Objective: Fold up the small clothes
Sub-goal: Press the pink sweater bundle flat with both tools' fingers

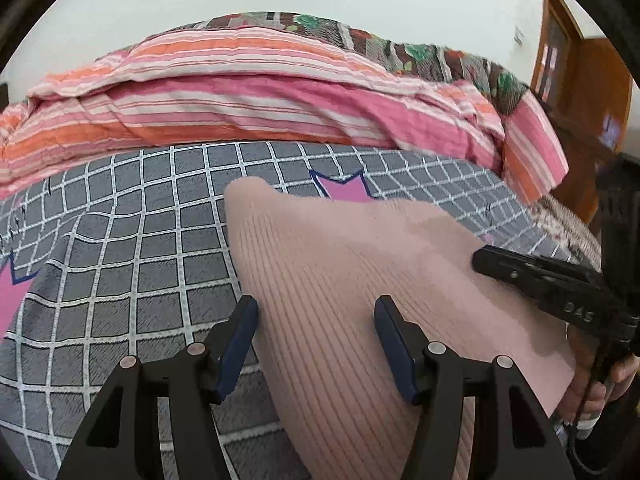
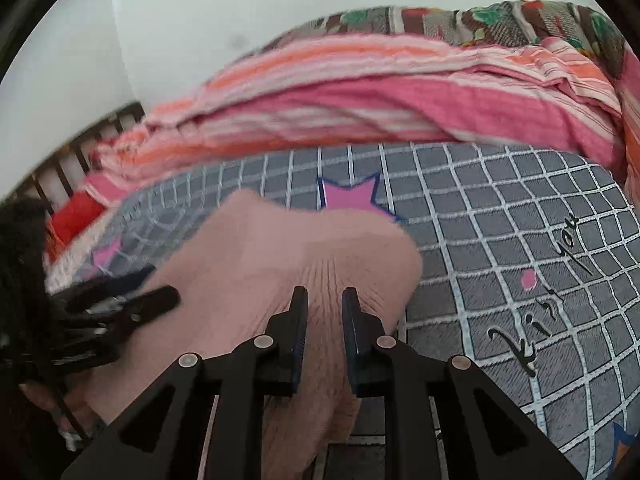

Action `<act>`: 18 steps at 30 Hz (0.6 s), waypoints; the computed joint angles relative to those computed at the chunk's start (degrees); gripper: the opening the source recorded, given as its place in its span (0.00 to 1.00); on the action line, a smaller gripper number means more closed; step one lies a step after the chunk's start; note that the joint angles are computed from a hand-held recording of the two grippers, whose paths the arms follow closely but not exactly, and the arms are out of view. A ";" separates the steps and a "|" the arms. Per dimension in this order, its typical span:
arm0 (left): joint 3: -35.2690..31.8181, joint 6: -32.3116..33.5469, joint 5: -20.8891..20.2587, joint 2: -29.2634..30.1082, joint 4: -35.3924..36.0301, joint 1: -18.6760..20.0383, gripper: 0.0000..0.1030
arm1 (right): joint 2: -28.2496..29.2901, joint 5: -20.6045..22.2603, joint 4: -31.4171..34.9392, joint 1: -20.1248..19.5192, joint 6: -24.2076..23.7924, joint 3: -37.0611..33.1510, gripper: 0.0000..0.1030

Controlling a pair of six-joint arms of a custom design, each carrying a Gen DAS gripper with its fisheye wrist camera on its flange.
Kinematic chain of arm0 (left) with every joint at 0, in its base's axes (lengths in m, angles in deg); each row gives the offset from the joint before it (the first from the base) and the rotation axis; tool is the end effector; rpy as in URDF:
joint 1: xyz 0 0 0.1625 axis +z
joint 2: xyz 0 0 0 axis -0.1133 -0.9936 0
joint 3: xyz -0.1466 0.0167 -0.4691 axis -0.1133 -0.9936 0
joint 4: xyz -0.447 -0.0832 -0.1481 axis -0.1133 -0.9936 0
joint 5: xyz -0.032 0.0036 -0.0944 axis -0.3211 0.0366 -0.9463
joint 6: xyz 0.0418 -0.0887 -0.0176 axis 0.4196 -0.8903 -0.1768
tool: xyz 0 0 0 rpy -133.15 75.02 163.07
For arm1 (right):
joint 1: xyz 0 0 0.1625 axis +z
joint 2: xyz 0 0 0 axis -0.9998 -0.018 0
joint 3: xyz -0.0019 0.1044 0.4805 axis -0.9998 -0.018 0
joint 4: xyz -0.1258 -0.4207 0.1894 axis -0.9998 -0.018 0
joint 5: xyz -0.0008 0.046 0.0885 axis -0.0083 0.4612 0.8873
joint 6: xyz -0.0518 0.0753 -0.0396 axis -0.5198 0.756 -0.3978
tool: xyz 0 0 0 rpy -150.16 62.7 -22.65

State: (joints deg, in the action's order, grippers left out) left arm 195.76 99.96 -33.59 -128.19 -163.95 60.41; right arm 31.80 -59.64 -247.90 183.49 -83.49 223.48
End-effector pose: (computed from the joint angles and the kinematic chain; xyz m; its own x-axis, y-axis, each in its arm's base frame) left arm -0.1171 -0.4538 0.0699 -0.6767 0.5794 -0.4544 0.7310 0.6024 -0.3205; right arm 0.1155 -0.3855 0.0953 -0.8147 0.0861 0.5734 -0.3885 0.6530 -0.6501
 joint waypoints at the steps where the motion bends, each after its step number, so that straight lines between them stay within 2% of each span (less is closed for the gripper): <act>1: 0.34 0.24 0.65 0.35 -0.67 -0.35 0.57 | 0.36 -0.58 -0.02 -0.02 -0.04 -0.22 0.16; 3: 1.18 -0.23 2.62 1.05 -1.82 -0.99 0.58 | 0.34 -1.55 1.29 0.07 0.65 -0.40 0.16; 6: 2.64 -1.44 3.11 1.45 -4.14 -1.21 0.59 | 0.62 -2.21 1.98 0.08 1.48 -0.45 0.16; 12: 3.53 2.01 6.37 4.73 -10.29 -2.55 0.62 | 2.33 -4.58 0.78 0.28 -0.09 -1.11 0.16; 18: 3.31 2.58 4.75 4.73 -10.62 -1.54 0.62 | 2.72 -4.59 0.86 -0.29 0.12 -1.48 0.17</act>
State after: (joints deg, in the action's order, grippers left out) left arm 199.07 102.55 -28.85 -123.46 -174.57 58.87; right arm 34.53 -64.23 -247.04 183.20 -83.37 221.99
